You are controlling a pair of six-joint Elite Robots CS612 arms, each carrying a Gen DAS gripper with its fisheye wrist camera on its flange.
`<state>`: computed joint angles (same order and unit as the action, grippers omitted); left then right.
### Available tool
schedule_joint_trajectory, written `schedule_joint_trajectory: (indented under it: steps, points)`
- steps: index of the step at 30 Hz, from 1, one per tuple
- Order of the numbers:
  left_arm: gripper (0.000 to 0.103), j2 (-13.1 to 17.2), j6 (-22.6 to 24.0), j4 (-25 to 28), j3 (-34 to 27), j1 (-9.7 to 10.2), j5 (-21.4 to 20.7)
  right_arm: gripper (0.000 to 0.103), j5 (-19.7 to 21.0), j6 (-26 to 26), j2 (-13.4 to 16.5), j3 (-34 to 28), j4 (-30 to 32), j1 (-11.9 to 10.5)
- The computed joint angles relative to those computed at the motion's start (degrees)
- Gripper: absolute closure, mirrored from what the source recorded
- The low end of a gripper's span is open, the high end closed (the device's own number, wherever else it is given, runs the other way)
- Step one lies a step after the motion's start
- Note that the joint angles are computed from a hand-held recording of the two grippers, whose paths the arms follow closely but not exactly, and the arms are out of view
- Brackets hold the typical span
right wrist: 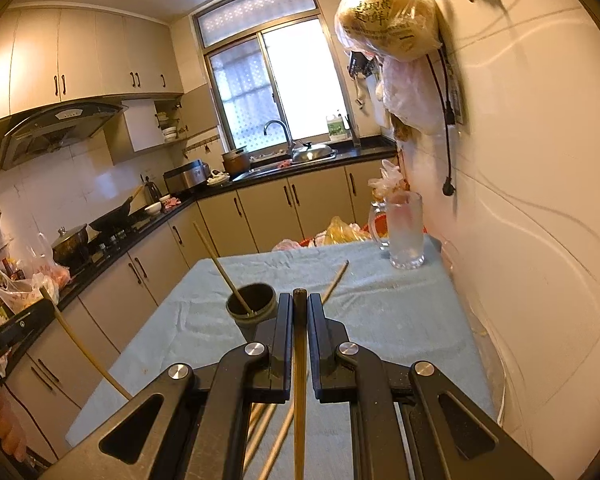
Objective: Organize utensils
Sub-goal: 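Carry both chopsticks upright over the holder and lower them into its opening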
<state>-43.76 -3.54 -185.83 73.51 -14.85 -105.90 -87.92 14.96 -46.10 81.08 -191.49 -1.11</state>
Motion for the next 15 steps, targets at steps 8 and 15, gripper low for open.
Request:
schedule_joint_trajectory:
  steps: [8,15]
  points:
    - [0.097,2.82,1.13,1.76,-8.37,-0.97,2.43,0.095,0.29,0.73,3.52,-8.41,0.17,0.15]
    - [0.097,7.68,0.65,6.31,-19.12,-1.77,3.32,0.095,0.85,3.7,8.43,-19.78,1.03,0.22]
